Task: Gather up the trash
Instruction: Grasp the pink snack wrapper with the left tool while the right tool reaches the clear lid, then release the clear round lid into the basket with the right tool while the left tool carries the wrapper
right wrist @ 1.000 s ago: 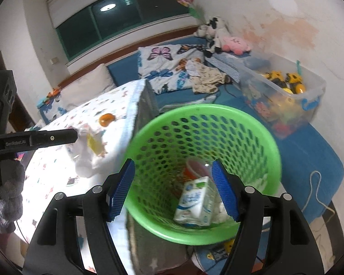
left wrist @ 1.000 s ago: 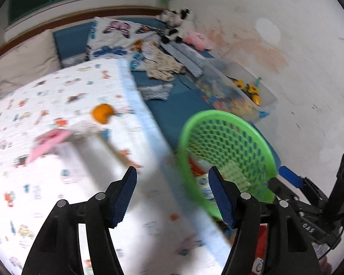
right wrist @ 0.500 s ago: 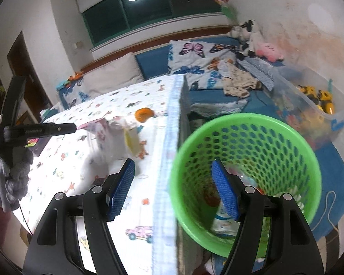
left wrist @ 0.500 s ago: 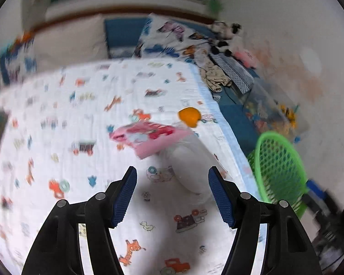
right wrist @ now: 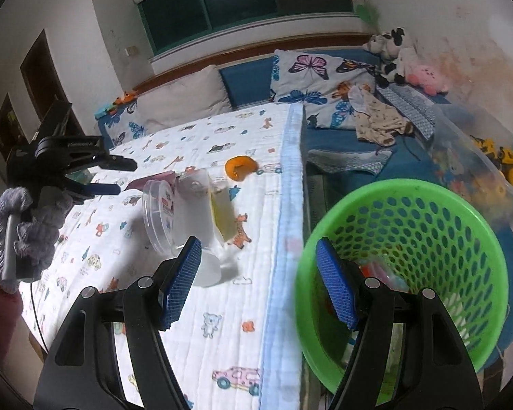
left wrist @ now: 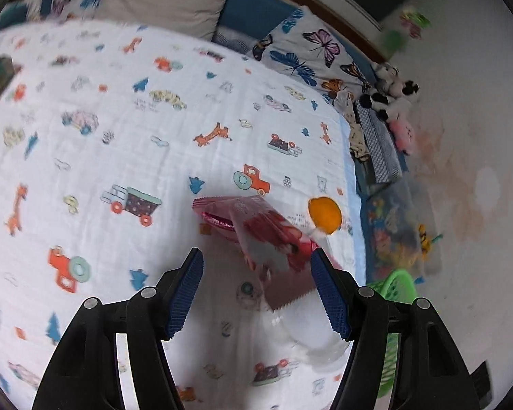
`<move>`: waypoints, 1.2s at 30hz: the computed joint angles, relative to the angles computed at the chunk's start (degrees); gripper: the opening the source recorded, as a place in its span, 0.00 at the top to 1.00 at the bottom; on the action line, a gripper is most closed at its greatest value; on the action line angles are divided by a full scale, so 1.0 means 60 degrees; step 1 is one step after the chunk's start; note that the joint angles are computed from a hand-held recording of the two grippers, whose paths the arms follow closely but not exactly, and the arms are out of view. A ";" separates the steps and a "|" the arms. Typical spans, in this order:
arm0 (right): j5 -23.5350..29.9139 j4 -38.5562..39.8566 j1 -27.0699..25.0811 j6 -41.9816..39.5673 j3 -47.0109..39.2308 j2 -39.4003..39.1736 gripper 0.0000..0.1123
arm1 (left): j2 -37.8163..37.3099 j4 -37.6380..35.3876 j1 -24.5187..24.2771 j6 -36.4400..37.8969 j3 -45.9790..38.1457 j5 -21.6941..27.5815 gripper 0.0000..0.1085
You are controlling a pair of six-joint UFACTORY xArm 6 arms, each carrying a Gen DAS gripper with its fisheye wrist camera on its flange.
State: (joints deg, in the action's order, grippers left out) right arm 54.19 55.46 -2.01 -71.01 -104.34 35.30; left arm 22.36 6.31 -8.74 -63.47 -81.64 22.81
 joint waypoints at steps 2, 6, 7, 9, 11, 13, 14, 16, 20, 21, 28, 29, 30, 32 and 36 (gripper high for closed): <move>0.0048 -0.0089 0.0089 0.0098 -0.0206 0.0156 0.38 | 0.0224 -0.0234 0.0040 -0.0008 -0.0213 0.0014 0.42; 0.0078 -0.0182 0.0259 0.0183 -0.0468 0.0339 0.38 | 0.0654 -0.1299 0.0139 0.0392 -0.0506 -0.0085 0.42; 0.0110 -0.0225 0.0301 0.0210 -0.0608 0.0438 0.38 | 0.0761 -0.1643 0.0151 0.0574 -0.0565 -0.0147 0.42; 0.0130 -0.0318 0.0405 0.0287 -0.0808 0.0584 0.38 | 0.0941 -0.2257 0.0150 0.0991 -0.0677 -0.0266 0.42; 0.0180 -0.0380 0.0490 0.0349 -0.0968 0.0701 0.38 | 0.1064 -0.2467 0.0148 0.1144 -0.0780 -0.0287 0.42; 0.0206 -0.0441 0.0567 0.0372 -0.1099 0.0794 0.38 | 0.1192 -0.2879 0.0131 0.1462 -0.0860 -0.0375 0.49; 0.0230 -0.0448 0.0598 0.0362 -0.1145 0.0827 0.38 | 0.1226 -0.3099 0.0133 0.1653 -0.0871 -0.0429 0.51; 0.0269 -0.0433 0.0663 0.0305 -0.1175 0.0854 0.38 | 0.1245 -0.3616 0.0120 0.2050 -0.0795 -0.0677 0.59; 0.0365 -0.0547 0.0779 0.0341 -0.1346 0.0970 0.38 | 0.1173 -0.3975 0.0109 0.2454 -0.0605 -0.1067 0.72; 0.0378 -0.0587 0.0815 0.0337 -0.1367 0.0991 0.38 | 0.1133 -0.4033 0.0103 0.2572 -0.0539 -0.1179 0.76; 0.0582 -0.0517 0.0949 0.0118 -0.1058 0.0760 0.38 | 0.0655 -0.3613 0.0109 0.2710 -0.0006 -0.1861 0.86; 0.0617 -0.0509 0.0964 0.0112 -0.1072 0.0761 0.38 | 0.0534 -0.3307 0.0135 0.2522 0.0108 -0.1931 0.86; 0.0628 -0.0464 0.0990 0.0035 -0.0974 0.0688 0.38 | 0.0430 -0.2999 0.0160 0.2312 0.0198 -0.1941 0.87; 0.0651 -0.0440 0.1051 -0.0043 -0.0880 0.0610 0.38 | 0.0185 -0.2224 0.0221 0.1840 0.0373 -0.1910 0.87; 0.0639 -0.0322 0.1215 -0.0243 -0.0548 0.0376 0.45 | -0.0354 -0.0148 0.0356 0.0553 0.0771 -0.1723 0.87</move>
